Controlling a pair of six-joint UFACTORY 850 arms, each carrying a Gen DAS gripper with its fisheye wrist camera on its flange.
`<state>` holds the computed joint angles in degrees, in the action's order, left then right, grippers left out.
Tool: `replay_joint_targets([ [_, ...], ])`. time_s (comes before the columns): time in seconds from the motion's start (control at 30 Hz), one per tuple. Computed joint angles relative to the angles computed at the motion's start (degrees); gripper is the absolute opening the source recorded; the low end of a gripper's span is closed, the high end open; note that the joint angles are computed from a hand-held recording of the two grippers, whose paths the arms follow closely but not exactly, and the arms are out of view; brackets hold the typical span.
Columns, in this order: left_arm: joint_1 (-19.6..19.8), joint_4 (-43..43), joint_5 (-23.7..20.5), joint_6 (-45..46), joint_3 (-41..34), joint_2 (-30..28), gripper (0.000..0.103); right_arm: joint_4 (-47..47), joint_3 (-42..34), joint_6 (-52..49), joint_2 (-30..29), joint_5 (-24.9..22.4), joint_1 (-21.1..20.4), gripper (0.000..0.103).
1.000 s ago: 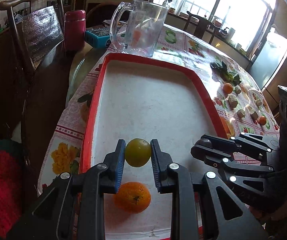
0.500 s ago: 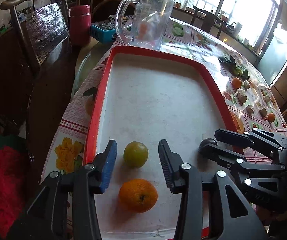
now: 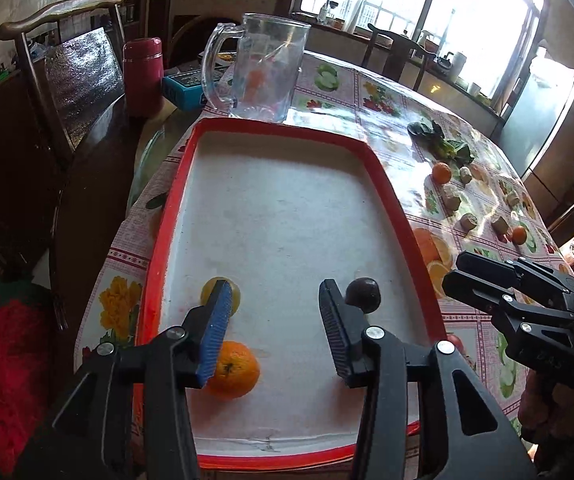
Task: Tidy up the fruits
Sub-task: 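Open the left tool dropping the lime while the right tool releases the plum into the tray, then move the right tool to the large orange while the left tool approaches the beige round piece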
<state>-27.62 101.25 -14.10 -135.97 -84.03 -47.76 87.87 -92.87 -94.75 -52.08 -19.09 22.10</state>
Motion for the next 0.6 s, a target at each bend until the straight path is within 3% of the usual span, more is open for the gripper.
replay_joint_targets([
  [0.17, -1.4, 4.3, 0.6, -3.0, -1.7, -0.4, 0.051, 5.3, 3.2, -4.3, 1.8, 0.9, -2.3, 0.039],
  [0.3, -2.4, 3.1, 1.4, -0.7, -3.6, -1.1, 0.051, 9.5, 5.5, -7.4, 3.0, 1.1, -4.2, 0.039],
  [0.6, -4.5, -8.9, 3.3, 13.8, -9.3, -4.0, 0.051, 19.5, 10.3, -16.4, 5.7, 1.7, -7.8, 0.039],
])
